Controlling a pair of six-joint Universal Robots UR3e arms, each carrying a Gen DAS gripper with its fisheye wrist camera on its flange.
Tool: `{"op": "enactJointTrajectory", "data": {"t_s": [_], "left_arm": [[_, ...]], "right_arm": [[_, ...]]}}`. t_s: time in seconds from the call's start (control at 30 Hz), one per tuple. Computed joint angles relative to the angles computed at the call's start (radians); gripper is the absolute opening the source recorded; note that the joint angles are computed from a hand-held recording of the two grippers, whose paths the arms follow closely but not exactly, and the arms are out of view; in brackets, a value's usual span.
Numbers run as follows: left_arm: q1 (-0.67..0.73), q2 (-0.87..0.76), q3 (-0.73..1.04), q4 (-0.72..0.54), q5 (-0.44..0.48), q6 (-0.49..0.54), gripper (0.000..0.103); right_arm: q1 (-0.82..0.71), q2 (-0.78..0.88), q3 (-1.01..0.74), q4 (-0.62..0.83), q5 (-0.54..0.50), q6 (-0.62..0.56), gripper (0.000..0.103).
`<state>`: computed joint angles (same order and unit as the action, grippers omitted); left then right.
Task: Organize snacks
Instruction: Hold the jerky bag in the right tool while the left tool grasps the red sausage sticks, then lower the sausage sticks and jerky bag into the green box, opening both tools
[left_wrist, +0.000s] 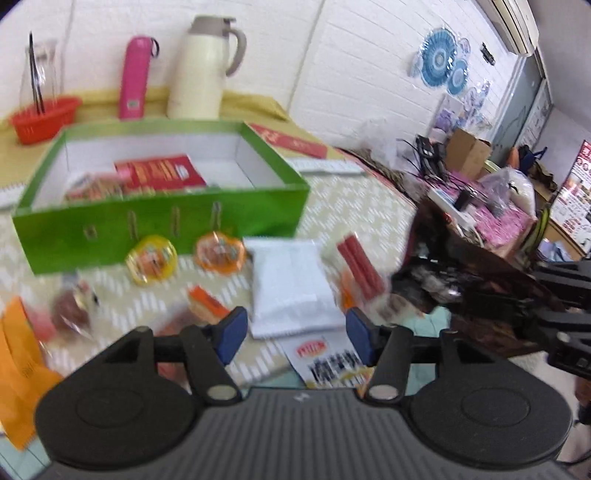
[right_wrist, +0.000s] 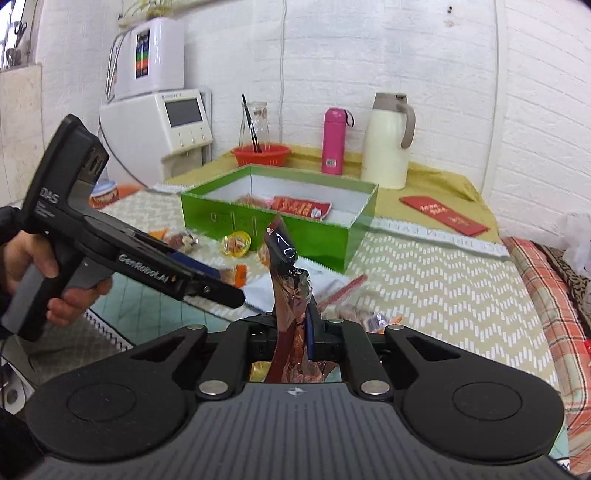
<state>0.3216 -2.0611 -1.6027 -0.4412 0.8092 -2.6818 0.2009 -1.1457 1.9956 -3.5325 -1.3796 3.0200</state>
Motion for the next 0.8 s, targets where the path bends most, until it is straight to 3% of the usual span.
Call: {"op": "enactJointTrajectory", "data": {"t_s": [0.1,0.27,0.43,0.53,0.6,0.63,0.73,0.8], "left_arm": [[-0.030,-0.054,0.123,-0.067,0.010,-0.026,0.058],[-0.073,-0.085,0.194,-0.100,-0.068,-0.024,0.058],[-0.175,-0.183,0.351,-0.181,-0.006,-0.011,0.058],[-0.217,-0.295,0.490,-0.199,0.060,-0.083,0.058],[-0.206,-0.363,0.580,-0.255,0.020,-0.139,0.059],[-0.198,-0.391,0.631,-0.308,-0.006,-0.161,0.058],[-0.173,-0.424,0.705,-0.434,-0.092,-0.160,0.036],[-0.175,-0.402,0.680,-0.426,-0.085,-0.142,0.032]], "right_arm": [[-0.001,-0.019,0.010,-0.040,-0.028,-0.007,0.017],[-0.028,-0.051,0.043,-0.076,-0.064,-0.010,0.017],[-0.069,-0.070,0.093,-0.101,-0.094,0.014,0.017],[-0.088,-0.076,0.124,-0.116,-0.085,0.022,0.017],[-0.091,-0.077,0.135,-0.118,-0.078,0.017,0.017],[-0.092,-0.076,0.137,-0.117,-0.074,0.014,0.017],[-0.090,-0.061,0.121,-0.106,-0.065,0.012,0.017],[-0.089,-0.047,0.109,-0.106,-0.061,0.016,0.017]]}}
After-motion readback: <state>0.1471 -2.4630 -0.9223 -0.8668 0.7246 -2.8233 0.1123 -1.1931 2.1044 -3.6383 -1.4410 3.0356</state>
